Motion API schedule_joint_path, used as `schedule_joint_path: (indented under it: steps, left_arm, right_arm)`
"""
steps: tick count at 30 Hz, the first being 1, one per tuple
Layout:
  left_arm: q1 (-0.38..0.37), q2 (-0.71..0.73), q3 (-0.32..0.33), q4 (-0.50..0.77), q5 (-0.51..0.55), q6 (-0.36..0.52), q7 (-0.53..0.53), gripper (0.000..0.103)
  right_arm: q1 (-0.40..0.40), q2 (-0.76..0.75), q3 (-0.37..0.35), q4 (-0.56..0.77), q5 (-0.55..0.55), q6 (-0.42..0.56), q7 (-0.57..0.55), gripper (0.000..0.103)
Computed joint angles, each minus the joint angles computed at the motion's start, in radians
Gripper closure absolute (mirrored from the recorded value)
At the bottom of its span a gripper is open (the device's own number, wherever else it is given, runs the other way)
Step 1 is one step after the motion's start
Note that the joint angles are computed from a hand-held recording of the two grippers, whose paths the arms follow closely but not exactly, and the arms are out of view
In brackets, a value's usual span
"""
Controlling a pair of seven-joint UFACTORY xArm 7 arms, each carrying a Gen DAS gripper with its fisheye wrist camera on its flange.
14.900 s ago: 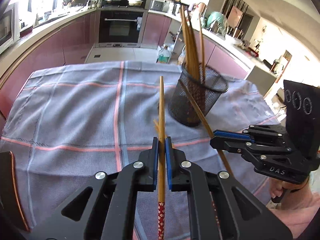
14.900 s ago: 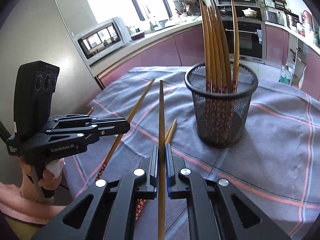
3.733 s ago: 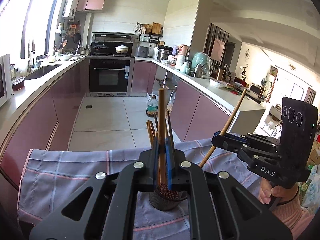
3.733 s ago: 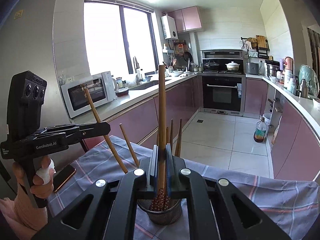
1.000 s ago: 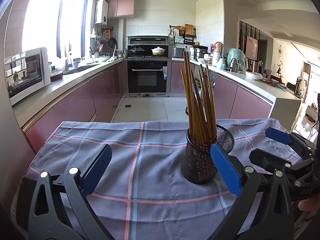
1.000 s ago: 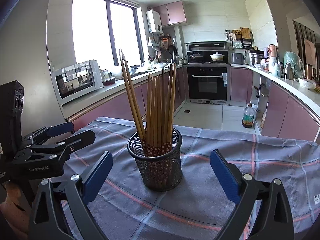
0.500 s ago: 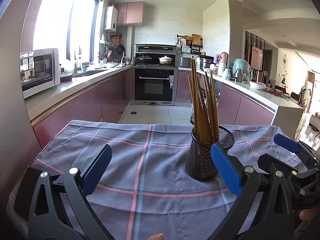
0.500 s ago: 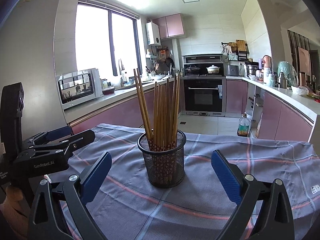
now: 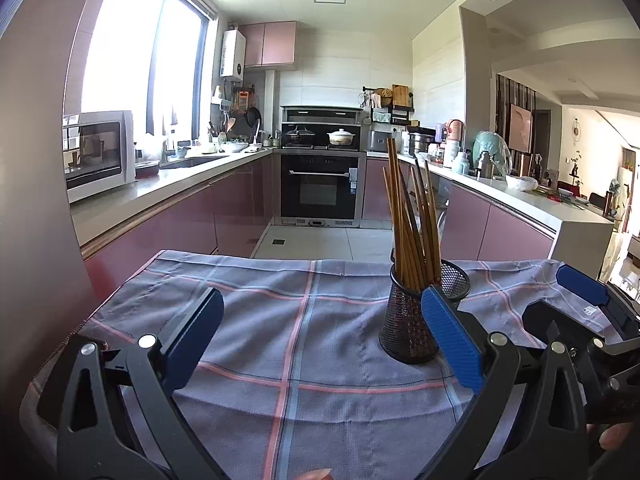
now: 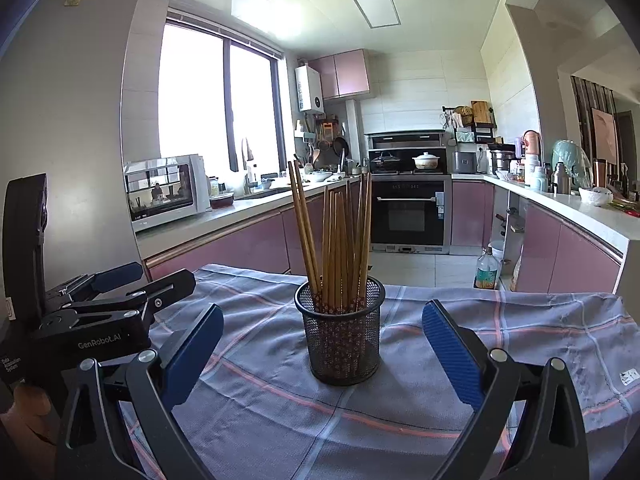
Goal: Organize utensils
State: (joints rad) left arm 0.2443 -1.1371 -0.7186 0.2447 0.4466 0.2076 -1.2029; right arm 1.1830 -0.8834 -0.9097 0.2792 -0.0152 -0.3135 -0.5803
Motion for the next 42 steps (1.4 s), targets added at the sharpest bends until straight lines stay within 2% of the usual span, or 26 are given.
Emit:
schedule_joint_path:
  steps: [15, 42]
  left_arm:
    - [-0.038, -0.080, -0.012, -0.010, 0.025, 0.067, -0.026, 0.005]
    - [-0.062, -0.102, 0.003, -0.015, 0.051, 0.099, -0.054, 0.005]
  right_arm:
    - [-0.011, -0.020, 0.001, -0.027, -0.035, -0.041, 0.031, 0.007]
    - [-0.001, -0.020, -0.009, -0.031, -0.053, -0.048, 0.048, 0.007]
